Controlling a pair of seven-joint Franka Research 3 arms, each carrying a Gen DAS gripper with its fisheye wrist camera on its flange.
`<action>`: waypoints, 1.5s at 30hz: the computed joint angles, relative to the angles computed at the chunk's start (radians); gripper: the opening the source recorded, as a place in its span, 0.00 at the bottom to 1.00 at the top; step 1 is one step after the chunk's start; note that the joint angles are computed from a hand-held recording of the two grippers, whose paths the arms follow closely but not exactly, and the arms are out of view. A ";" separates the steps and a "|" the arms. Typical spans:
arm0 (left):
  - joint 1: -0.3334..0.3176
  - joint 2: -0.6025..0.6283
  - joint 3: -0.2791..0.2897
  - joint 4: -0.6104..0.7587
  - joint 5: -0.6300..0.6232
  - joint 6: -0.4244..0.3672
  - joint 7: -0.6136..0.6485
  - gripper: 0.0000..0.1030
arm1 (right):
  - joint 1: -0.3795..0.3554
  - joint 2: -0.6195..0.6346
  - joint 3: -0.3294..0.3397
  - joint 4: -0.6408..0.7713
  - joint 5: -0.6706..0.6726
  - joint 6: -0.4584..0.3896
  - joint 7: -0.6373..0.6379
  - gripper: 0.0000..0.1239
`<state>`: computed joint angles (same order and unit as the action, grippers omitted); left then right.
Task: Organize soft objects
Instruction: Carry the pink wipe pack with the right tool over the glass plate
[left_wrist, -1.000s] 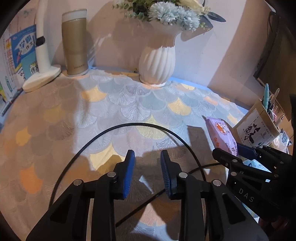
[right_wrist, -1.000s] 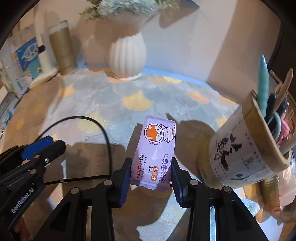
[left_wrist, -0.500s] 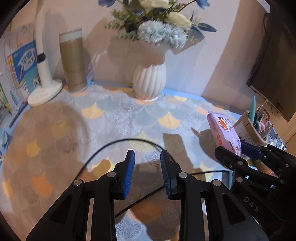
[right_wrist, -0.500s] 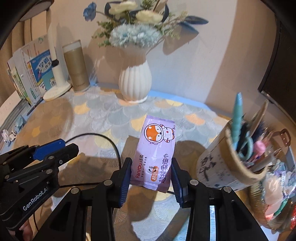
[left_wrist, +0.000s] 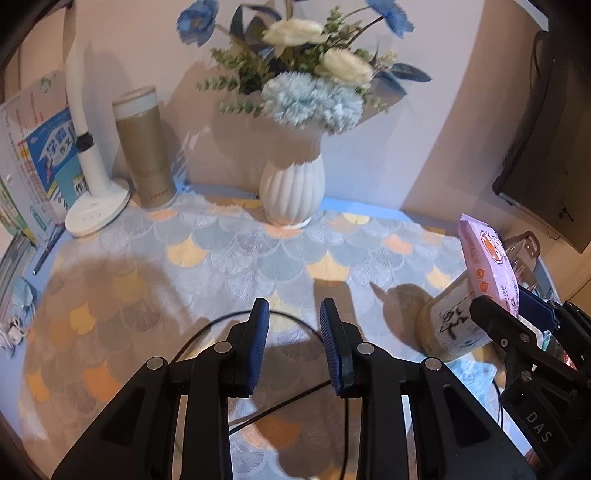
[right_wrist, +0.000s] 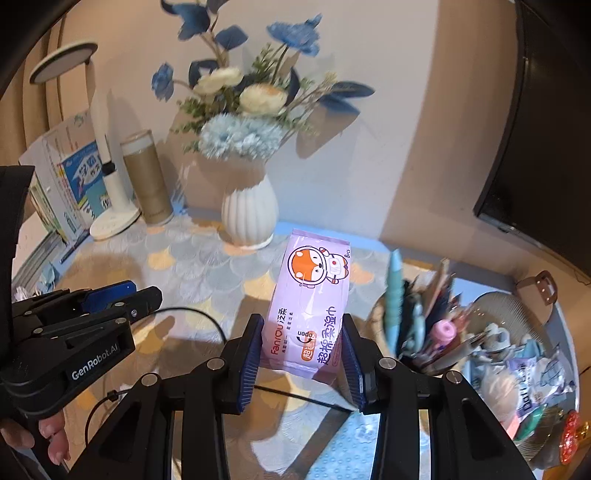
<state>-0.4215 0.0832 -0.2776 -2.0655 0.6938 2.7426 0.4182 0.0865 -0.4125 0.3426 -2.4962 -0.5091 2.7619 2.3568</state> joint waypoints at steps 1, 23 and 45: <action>-0.003 0.002 -0.002 0.014 0.006 -0.008 0.003 0.25 | 0.000 -0.010 -0.006 -0.002 0.002 0.003 -0.002 0.32; -0.126 0.147 -0.017 0.318 0.029 -0.039 0.175 0.25 | -0.151 -0.282 0.001 -0.112 0.108 -0.026 -0.051 0.32; -0.336 0.527 -0.013 0.863 -0.209 -0.157 0.666 0.25 | -0.318 -0.583 -0.046 -0.244 0.180 -0.222 -0.064 0.32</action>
